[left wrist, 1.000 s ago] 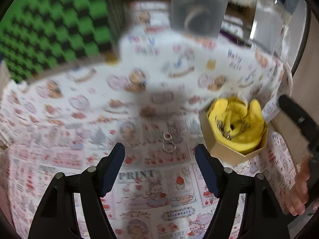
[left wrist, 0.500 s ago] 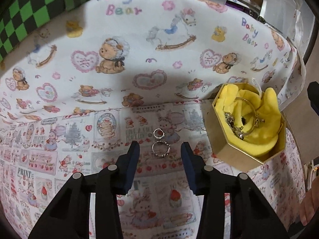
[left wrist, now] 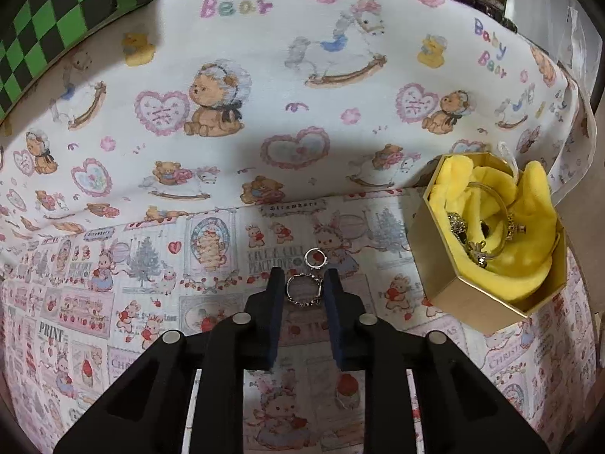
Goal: Organize jewelry
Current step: 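Close the left tool on the silver ring lying on the cloth, then lift the ring with the left tool while the right tool grasps another small ring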
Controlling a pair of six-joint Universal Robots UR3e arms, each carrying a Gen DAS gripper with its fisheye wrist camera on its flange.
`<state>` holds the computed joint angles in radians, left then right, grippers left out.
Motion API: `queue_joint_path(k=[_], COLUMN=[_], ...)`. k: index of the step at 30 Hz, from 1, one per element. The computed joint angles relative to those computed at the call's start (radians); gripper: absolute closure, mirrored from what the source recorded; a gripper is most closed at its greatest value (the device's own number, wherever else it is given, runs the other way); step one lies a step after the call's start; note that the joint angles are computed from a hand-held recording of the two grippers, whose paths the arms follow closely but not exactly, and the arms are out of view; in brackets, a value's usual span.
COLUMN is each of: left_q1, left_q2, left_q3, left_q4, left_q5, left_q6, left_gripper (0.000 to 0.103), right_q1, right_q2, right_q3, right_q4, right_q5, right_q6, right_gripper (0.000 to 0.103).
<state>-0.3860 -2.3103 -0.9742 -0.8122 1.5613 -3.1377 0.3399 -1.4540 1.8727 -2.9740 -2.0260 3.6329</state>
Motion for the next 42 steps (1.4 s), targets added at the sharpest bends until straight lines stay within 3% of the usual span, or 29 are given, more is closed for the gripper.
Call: queue_joint_path(k=[8,12,18,20,24,28,31,34,39,42], left_q1=[0.032,0.073,0.174,0.19,0.263,0.271,0.331,0.348,0.392,0.397], left_q2=[0.132,0.243,0.413,0.435,0.519,0.556,0.566,0.548,0.543,0.544], left_q3=[-0.15,-0.311,-0.565,-0.574,-0.633,-0.688,-0.688,-0.685,-0.678,-0.68], left_q4=[0.058,0.15,0.302,0.294,0.299,0.404,0.367,0.4,0.377,0.385], left_q5=[-0.013,-0.035,-0.127,-0.126,-0.222,-0.14,-0.202,-0.161,-0.208,-0.185], left_q6=[0.022,0.047,0.039,0.037,0.012,0.031,0.002,0.004,-0.016,-0.018], left_gripper=[0.083,0.083,0.083,0.083,0.083,0.083,0.083,0.083,0.083,0.083], right_q1=[-0.001,0.004,0.024,0.041,0.078,0.13,0.119,0.138,0.143,0.133], right_q2=[0.003,0.005,0.018,0.027,0.045,0.094,0.11,0.177,0.306,0.389], right_q3=[-0.002,-0.002,-0.014,-0.026,-0.063,-0.162,-0.222,-0.342,-0.574,-0.712], right_q4=[0.007,-0.001,-0.007,0.0,0.003,0.039,0.084,0.163,0.344,0.458], right_q5=[0.002,0.001,-0.015,-0.033,-0.027,-0.096,-0.012,0.006,0.11,0.195], right_q6=[0.003,0.001,-0.013,-0.011,-0.04,-0.039,-0.022,-0.036,-0.078,-0.109], right_gripper=[0.002,0.002,0.002,0.002,0.002,0.002,0.002,0.002,0.002,0.012])
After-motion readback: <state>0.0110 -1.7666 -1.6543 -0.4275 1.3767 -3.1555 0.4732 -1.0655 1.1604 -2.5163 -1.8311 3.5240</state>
